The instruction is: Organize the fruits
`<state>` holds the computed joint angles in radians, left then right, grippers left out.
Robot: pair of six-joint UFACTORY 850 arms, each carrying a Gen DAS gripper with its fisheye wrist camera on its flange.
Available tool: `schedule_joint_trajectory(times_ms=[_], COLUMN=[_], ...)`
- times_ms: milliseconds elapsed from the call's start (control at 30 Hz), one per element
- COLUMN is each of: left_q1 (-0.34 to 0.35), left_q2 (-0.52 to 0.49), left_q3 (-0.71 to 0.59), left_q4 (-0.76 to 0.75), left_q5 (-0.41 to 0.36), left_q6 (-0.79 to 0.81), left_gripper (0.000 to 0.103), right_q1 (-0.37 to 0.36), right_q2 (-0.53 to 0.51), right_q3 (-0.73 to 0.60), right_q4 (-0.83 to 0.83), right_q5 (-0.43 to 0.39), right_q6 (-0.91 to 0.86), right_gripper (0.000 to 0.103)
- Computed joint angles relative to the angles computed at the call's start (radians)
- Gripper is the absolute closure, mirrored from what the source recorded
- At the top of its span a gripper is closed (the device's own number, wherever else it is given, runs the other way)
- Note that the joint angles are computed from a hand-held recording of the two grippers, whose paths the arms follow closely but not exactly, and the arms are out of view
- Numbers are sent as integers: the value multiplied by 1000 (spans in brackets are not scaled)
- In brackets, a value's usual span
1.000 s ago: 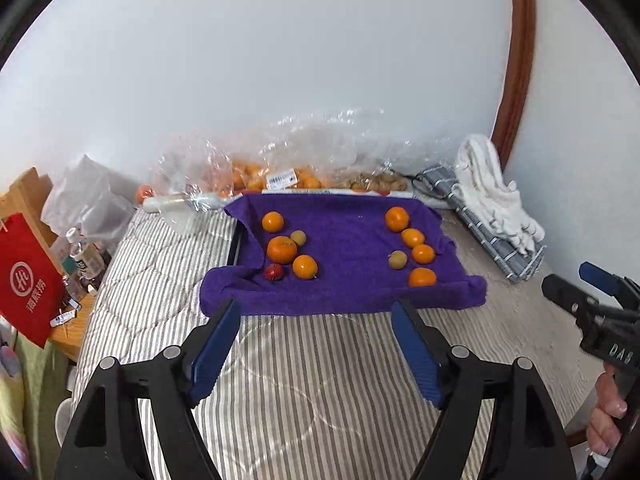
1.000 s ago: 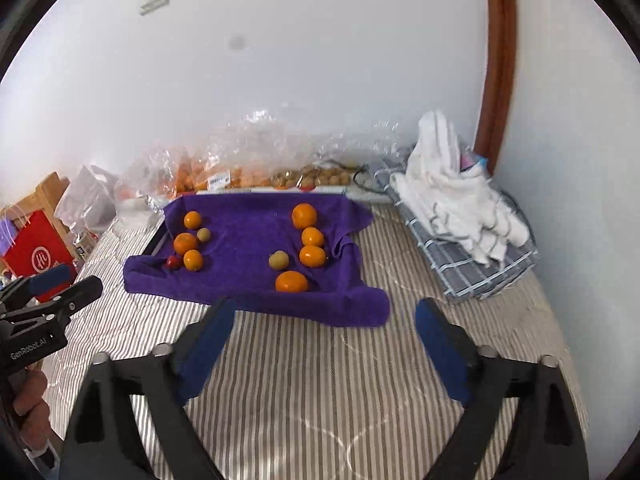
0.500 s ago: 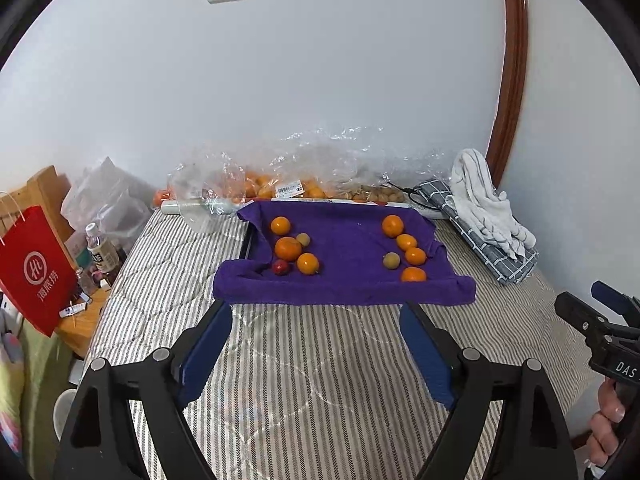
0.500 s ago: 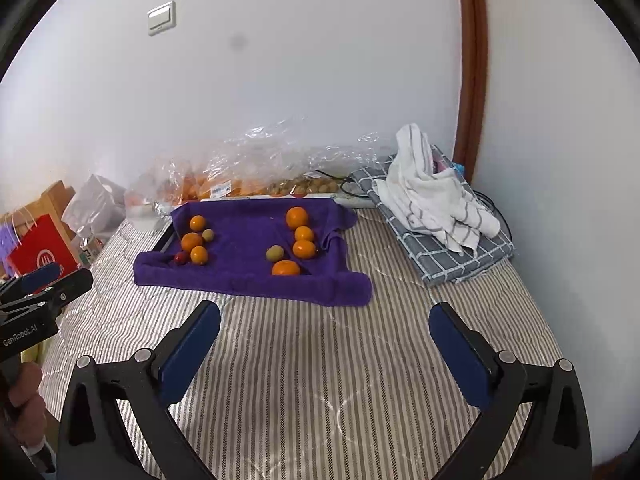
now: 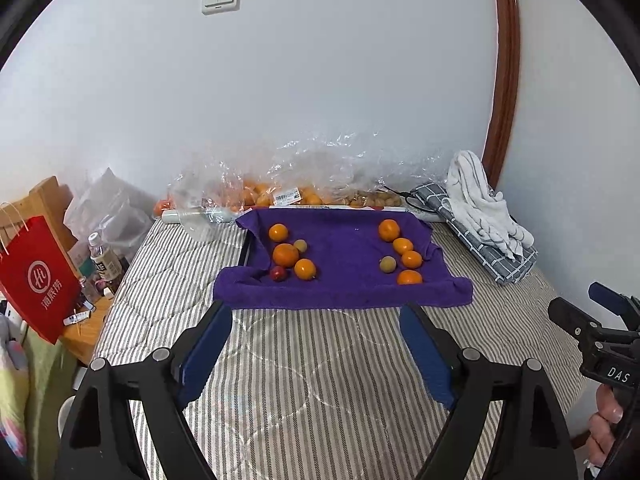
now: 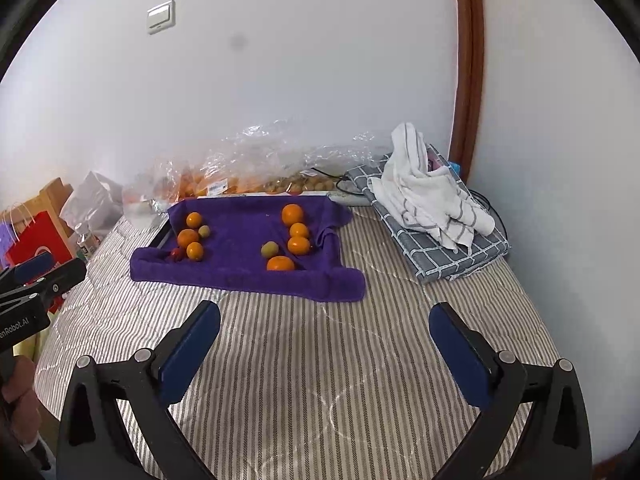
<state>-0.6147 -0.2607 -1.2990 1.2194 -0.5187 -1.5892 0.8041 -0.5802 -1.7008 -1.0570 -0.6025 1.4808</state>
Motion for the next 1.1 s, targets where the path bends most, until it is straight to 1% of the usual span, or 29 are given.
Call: schedule_joint_trajectory(times_ms=[633, 1100], left_q1=[-6, -7], left_q2=[1, 2], left_q3=[0, 1], left_q4=[-1, 3], left_q5=[-9, -15], left_q6=[-10, -18], left_gripper=[18, 18], right_q1=[5, 6], right_q2=[-1, 0], right_q3=[-6, -5], right_q4=[3, 3], right_q5=[-17, -15], right_q6=[-10, -14], right_gripper=[0, 0])
